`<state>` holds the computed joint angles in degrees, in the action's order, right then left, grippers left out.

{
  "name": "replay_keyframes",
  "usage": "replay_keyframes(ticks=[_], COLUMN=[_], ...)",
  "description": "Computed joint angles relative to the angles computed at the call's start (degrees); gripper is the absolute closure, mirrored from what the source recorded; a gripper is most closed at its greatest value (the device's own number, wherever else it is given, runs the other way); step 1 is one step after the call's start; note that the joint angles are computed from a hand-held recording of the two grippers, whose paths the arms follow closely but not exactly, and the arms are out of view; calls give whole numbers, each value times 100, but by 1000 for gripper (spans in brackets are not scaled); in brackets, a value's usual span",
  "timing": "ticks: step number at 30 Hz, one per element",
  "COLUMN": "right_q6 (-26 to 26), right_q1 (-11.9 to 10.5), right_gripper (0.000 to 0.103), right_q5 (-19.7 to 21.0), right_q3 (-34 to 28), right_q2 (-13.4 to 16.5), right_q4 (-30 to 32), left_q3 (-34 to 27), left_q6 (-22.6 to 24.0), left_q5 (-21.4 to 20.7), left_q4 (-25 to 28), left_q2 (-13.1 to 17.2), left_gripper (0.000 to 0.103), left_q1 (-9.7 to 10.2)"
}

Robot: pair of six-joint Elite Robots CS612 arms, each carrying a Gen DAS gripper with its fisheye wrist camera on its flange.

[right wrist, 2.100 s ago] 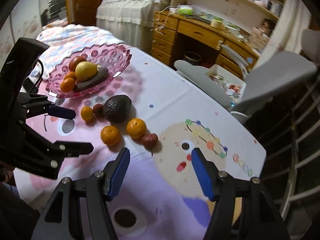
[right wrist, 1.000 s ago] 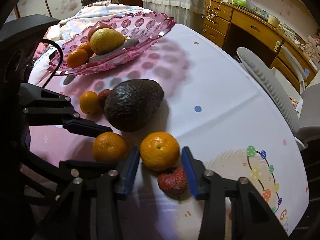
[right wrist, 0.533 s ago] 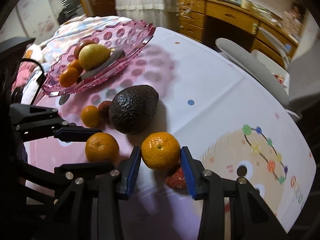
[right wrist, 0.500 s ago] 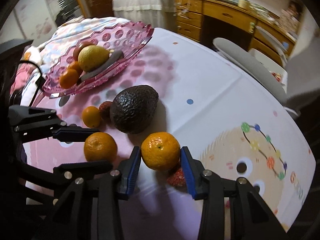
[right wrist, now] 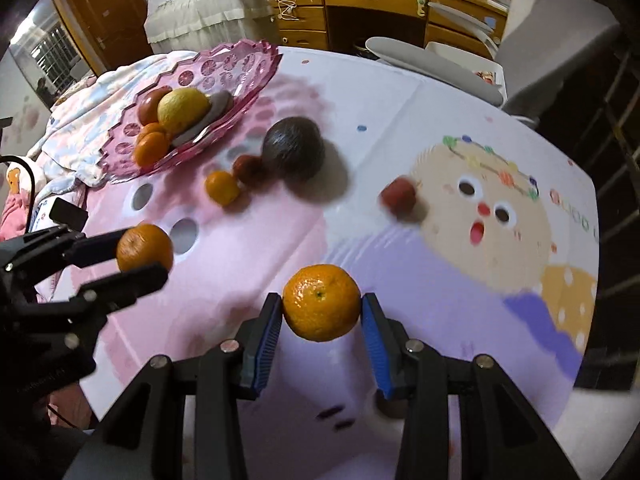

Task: Organize fruits
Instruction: 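Carry both held tangerines into the pink bowl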

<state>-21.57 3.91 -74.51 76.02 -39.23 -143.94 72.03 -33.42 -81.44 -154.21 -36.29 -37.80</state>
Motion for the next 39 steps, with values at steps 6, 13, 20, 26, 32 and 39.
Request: replay_keyframes(ticks=[6,13,20,26,32,39], right_q6=[146,107,270,773,1328,1762], right_q1=[87,194,345,515,692,907], right_gripper=[62,62,62,62,62,62], right_q5=[-79,64,99,-54,-258,-592], right_q3=[411,604,573,420,95,-469], right_q2=[-263,-411,-440,-405,-278,-28], right_q4=[-87,-60,-184,-395,-527,-469], left_q3=[532,953,1106,1054,834,448], left_q6=[-49,19,246,648,979,1133], left_q5=[170,389,370,209,-171,-716], left_q4=[-149,-217,-227,-307,-296,-90], left_q2=[-389,-743,-902,-912,-812,-591], left_gripper=[66,66,66,66,66,66], left_q1=[-40,-34,100,362,694,1045])
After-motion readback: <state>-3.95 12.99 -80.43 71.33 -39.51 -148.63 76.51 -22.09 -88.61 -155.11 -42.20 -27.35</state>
